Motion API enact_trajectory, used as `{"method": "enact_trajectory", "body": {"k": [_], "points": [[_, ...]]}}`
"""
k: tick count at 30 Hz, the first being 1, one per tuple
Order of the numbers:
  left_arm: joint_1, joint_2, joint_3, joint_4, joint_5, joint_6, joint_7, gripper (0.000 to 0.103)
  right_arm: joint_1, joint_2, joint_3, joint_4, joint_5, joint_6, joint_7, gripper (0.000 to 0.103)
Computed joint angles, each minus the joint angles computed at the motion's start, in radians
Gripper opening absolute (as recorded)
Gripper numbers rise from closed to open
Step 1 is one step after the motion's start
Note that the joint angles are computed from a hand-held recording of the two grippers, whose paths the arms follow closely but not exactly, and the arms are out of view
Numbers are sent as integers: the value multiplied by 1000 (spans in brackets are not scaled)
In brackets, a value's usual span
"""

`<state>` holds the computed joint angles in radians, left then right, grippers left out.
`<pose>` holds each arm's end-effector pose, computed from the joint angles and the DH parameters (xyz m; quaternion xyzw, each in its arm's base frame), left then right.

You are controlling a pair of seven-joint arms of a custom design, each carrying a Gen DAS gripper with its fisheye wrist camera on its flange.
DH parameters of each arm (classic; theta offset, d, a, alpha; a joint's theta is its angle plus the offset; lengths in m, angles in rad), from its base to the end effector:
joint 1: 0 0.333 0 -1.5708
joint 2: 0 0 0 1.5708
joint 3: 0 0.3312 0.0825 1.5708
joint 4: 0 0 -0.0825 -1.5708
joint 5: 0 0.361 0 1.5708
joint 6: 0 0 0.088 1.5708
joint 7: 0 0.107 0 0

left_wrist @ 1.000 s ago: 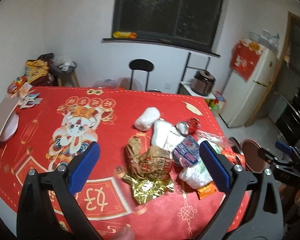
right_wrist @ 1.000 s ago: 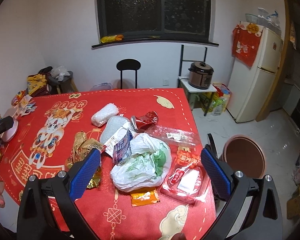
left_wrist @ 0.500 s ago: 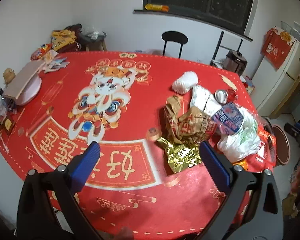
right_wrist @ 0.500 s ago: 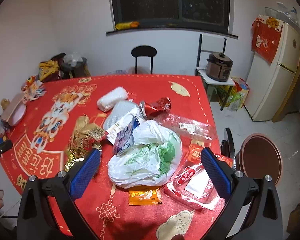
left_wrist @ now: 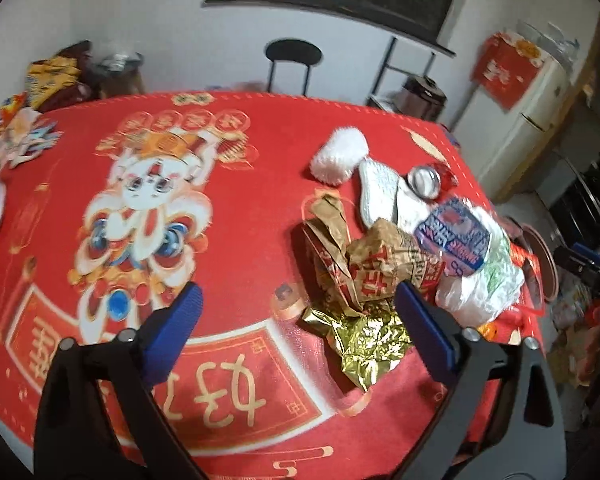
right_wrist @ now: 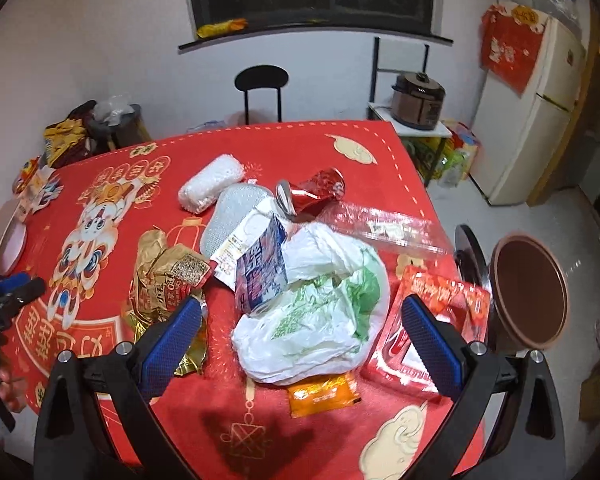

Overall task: Collect trash
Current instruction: 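Reach the left tool to the brown paper bag while the right tool reaches the white-green plastic bag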

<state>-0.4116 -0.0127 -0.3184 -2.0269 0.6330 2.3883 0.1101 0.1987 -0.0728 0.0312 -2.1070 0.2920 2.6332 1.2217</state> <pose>0.4216 -0.3711 0.5187 -0.7772 0.5485 -0.2449 0.1874 0.5376 0.1189 0.5421 -0.7839 0.5380 -0.1493 0.2717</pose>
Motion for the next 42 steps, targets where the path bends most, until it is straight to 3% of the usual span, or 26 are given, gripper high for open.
{"method": "enact_trajectory", "body": {"k": [6,10,16,19,26,31,42], "points": [[18,46,20,-26,-121,121,121,78,-2,3,1,-11,-32,-43,41,92],[10,66,23,-8,-104,117,116,73,-5,37,-6,19,5,-70,15,85],[-7,82,25,17,-75,96,12,65,-8,89,-8,82,103,-103,-136,79],[-14,106,20,45,-95,87,36,61,-16,114,-9,109,131,-110,-162,78],[-25,143,33,77,-111,96,2,59,-37,134,-19,112,121,-149,-178,78],[-42,210,35,157,-124,81,72,59,-62,144,-35,111,102,-184,-127,78],[-70,269,51,238,-153,62,168,60,-66,162,-24,115,148,-209,-149,80]]}}
